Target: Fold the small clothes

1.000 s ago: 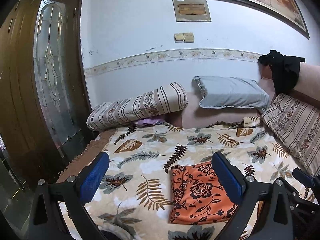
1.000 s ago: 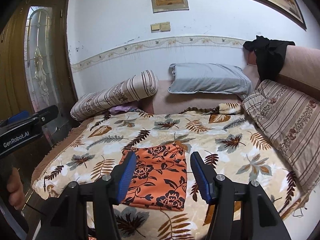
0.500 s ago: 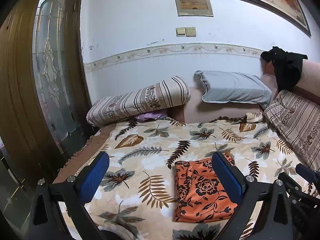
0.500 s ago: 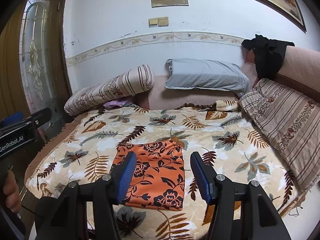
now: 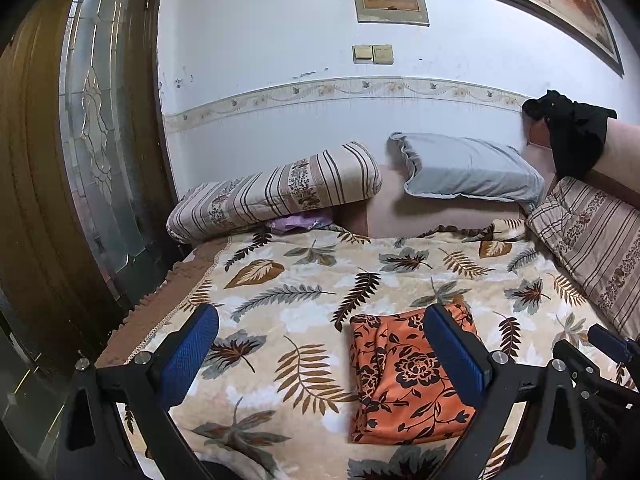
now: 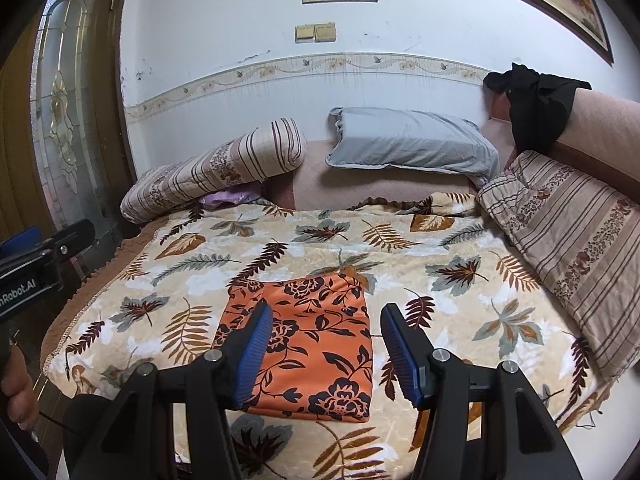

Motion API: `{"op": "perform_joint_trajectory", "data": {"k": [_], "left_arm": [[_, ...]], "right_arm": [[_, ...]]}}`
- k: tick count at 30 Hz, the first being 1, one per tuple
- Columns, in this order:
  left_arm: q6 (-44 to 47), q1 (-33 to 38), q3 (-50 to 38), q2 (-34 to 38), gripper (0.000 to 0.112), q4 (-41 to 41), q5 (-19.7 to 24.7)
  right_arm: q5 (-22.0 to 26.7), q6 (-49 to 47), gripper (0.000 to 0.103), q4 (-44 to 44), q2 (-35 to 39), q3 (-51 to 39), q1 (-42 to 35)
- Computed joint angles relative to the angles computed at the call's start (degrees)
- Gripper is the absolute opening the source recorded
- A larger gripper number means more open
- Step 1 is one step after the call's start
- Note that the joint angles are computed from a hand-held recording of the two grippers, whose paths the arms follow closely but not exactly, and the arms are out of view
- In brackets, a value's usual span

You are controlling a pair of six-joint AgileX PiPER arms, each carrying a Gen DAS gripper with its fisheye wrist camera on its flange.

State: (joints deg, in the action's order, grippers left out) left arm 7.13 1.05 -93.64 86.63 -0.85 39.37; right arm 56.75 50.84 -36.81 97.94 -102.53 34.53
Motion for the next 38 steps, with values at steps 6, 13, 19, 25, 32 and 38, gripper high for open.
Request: {"op": "perform_joint_trajectory", "data": {"k": [6, 13, 19, 25, 32, 38], "left_arm": [[1.22, 0.91, 0.09, 0.85, 0.102, -1.54, -0.38], [2.12, 1.79, -0.16, 2.01, 0.102, -2.59, -0.64], [2.11, 1.96, 0.09, 2.5, 0.102, -2.67, -1.14], [1.62, 1.38, -0.54, 3.76, 0.102, -1.94, -1.01], [1.65, 0.9, -2.06, 5.52, 0.102, -2.5, -0.13], [9.97, 4.59, -11.1, 13.58, 0.102, -15.95, 6.08]], "right_arm": [[0.5, -0.67, 0.06, 0.23, 1.87, -1.84, 0.08], [1.14, -2.23, 0.06, 1.25, 4.79, -5.32, 0.12], [1.28, -4.08, 0.06, 2.25, 7.62, -8.91, -0.06], [1.09, -6.31, 0.06, 4.69, 10.46, -12.32, -0.95], [0.86, -8.66, 0.06, 7.02, 13.08, -15.48, -2.27], [-5.02, -15.57, 0.06, 15.96, 14.06, -14.71, -8.16]]}}
